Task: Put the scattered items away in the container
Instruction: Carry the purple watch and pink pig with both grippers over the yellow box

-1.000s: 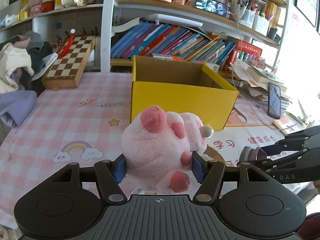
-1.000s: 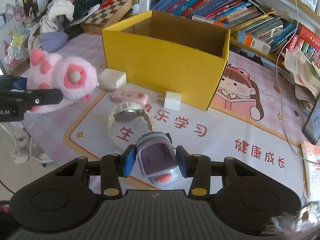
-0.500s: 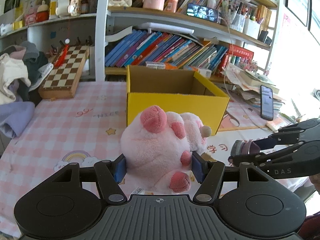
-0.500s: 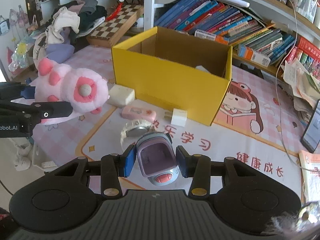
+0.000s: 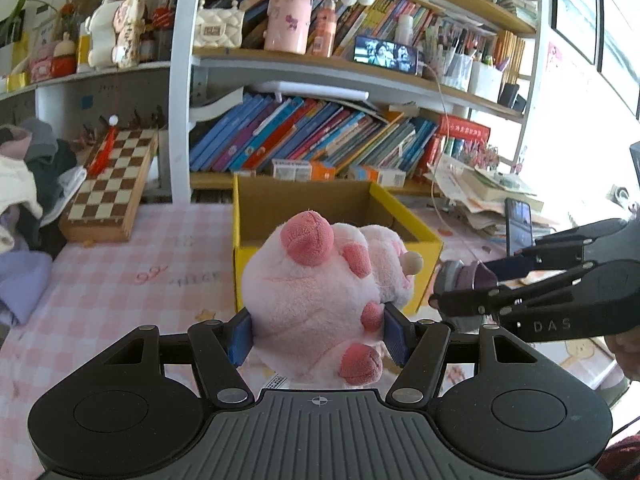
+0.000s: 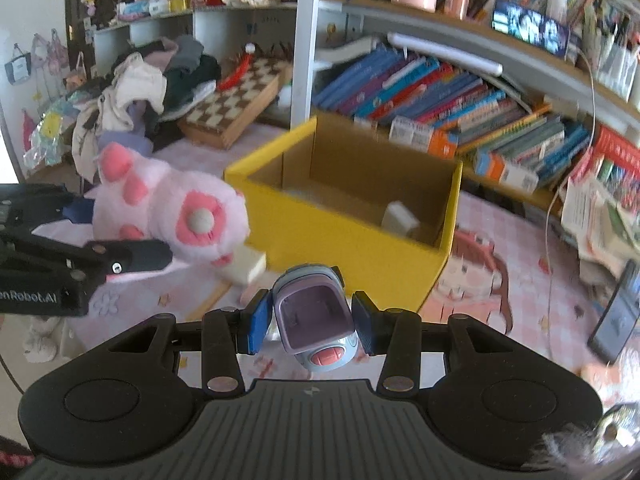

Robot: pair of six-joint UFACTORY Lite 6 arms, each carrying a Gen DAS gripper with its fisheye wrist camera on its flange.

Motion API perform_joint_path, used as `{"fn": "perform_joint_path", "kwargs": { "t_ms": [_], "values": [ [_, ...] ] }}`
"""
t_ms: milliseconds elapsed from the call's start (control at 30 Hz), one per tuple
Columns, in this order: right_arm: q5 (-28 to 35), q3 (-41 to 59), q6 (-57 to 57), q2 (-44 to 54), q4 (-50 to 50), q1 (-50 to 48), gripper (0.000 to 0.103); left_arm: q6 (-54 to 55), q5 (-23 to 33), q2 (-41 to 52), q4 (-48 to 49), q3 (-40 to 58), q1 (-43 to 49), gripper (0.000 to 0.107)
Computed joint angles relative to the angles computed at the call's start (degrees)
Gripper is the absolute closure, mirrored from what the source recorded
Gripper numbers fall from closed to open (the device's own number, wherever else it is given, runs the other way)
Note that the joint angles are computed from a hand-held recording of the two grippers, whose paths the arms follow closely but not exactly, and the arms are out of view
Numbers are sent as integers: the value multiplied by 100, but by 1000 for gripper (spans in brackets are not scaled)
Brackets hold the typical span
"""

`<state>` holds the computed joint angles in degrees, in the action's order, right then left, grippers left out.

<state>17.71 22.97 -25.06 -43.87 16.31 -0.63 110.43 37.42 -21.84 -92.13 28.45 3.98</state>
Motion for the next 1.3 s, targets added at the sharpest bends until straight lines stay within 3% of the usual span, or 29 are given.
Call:
{"fn": "perform_joint_path", "kwargs": {
  "t_ms": [100, 433, 667, 833, 1000, 1133, 1233, 1300],
  "values": [
    [-92, 363, -1217, 397, 1006, -254, 62, 130, 73, 330, -100, 340, -87, 44],
    [110, 1864, -5646, 2231, 4635, -1104, 62, 431, -858, 1472, -921, 1698, -1079, 44],
    [477, 3242, -6909, 3933, 5513, -1501, 62, 695, -1740, 2721, -1318, 3084, -1725, 44],
    [535, 4568, -7005, 5450, 5194, -1558, 62, -1865, -2582, 3878, 1437, 4582, -2149, 44],
    [528, 6182, -6291, 7000, 4011, -1463, 62, -4306, -2642, 5279, 4435, 6175, -2318, 43],
    [657, 7460, -5356, 8127, 2723, -1318, 62, -6135, -2320, 6372, 6834, 7491, -2462, 43],
    [888, 8533, -4521, 8992, 1547, -1176, 62, -7357, -1414, 7402, 8630, 9052, -2599, 43],
    [1165, 9298, -4052, 9557, 941, -1103, 62, -7670, -783, 8134, 9208, 10181, -2693, 43]
  ]
}}
